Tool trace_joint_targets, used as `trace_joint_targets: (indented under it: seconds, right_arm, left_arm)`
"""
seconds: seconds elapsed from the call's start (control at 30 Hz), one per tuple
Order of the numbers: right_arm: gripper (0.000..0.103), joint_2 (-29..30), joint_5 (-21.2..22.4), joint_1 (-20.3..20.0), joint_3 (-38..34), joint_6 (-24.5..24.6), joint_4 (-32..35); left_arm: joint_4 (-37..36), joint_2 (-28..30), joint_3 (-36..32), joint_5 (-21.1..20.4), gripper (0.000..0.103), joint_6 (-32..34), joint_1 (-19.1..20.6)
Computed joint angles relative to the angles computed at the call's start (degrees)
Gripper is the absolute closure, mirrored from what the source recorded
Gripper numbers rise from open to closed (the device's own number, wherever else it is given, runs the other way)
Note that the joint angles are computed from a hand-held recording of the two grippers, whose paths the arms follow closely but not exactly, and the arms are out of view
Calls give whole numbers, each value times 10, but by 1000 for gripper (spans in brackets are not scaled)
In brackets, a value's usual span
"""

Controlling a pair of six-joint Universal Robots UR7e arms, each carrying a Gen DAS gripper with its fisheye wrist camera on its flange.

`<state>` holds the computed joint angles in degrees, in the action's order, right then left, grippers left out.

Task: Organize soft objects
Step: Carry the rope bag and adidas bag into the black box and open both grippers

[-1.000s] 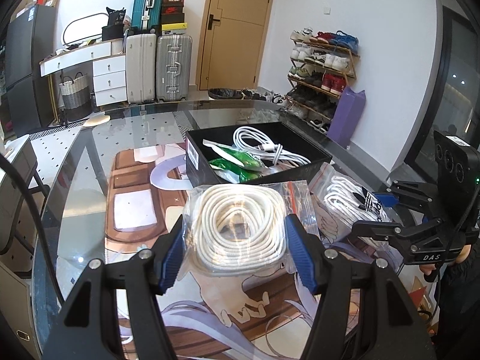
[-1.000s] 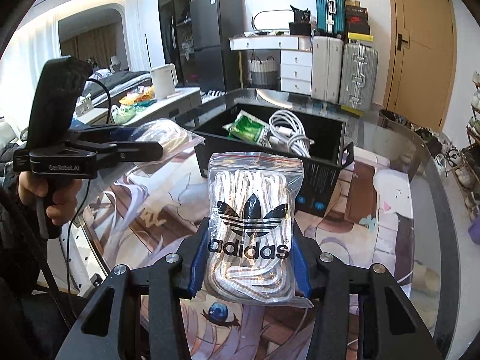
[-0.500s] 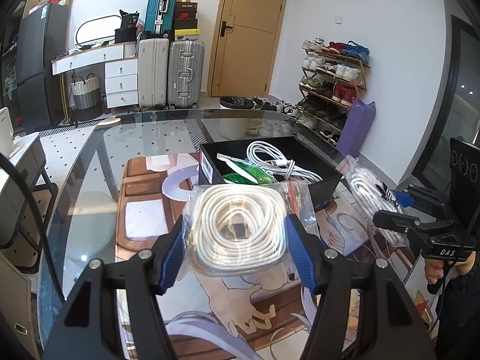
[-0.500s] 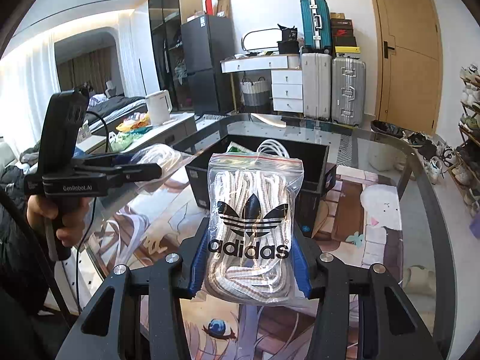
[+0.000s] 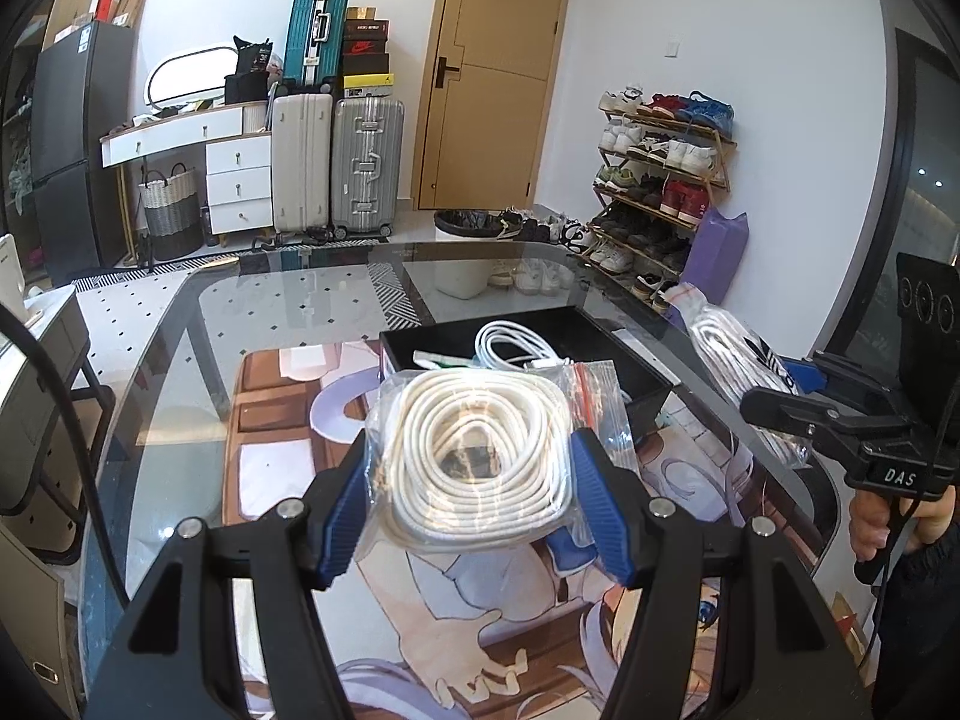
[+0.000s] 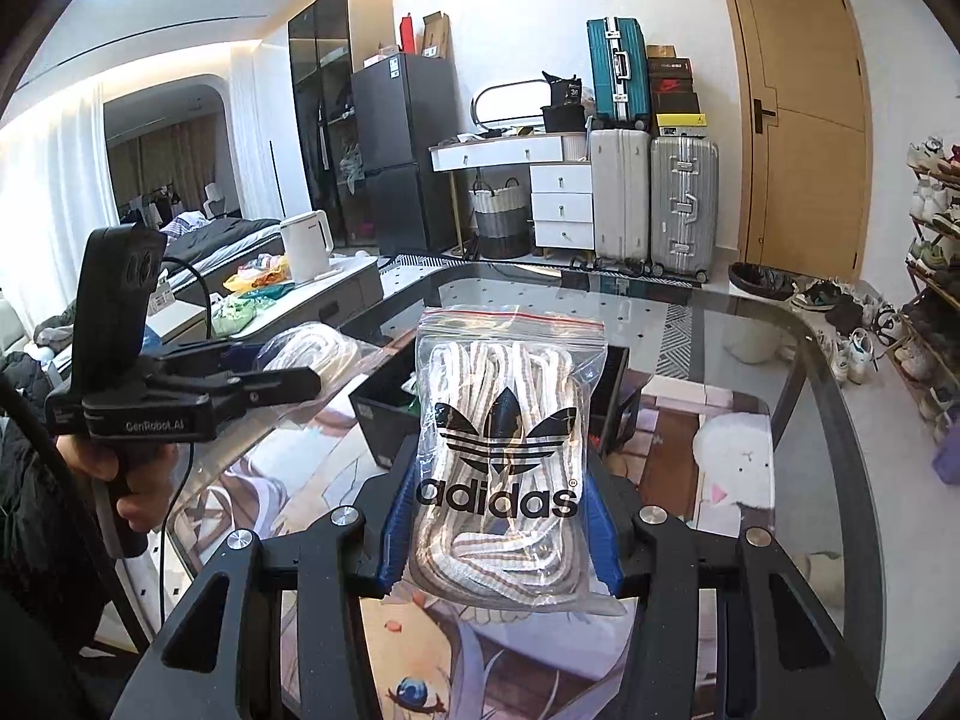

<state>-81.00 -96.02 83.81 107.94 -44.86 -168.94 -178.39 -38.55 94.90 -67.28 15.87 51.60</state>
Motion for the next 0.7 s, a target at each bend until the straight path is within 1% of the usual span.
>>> trace_joint_targets:
  seconds: [0.33, 0.5, 0.7]
  right_arm:
    - [54, 19, -3, -1, -30, 19, 6]
    - [54, 31, -7, -3, -47, 30, 14]
    - [54, 53, -18, 3, -69, 37, 24]
  left_arm:
    - [9, 16, -25, 2, 40, 2, -3]
    - [23, 31, -48, 2, 40, 4, -4]
    - [35, 53, -82, 8, 40, 3, -1]
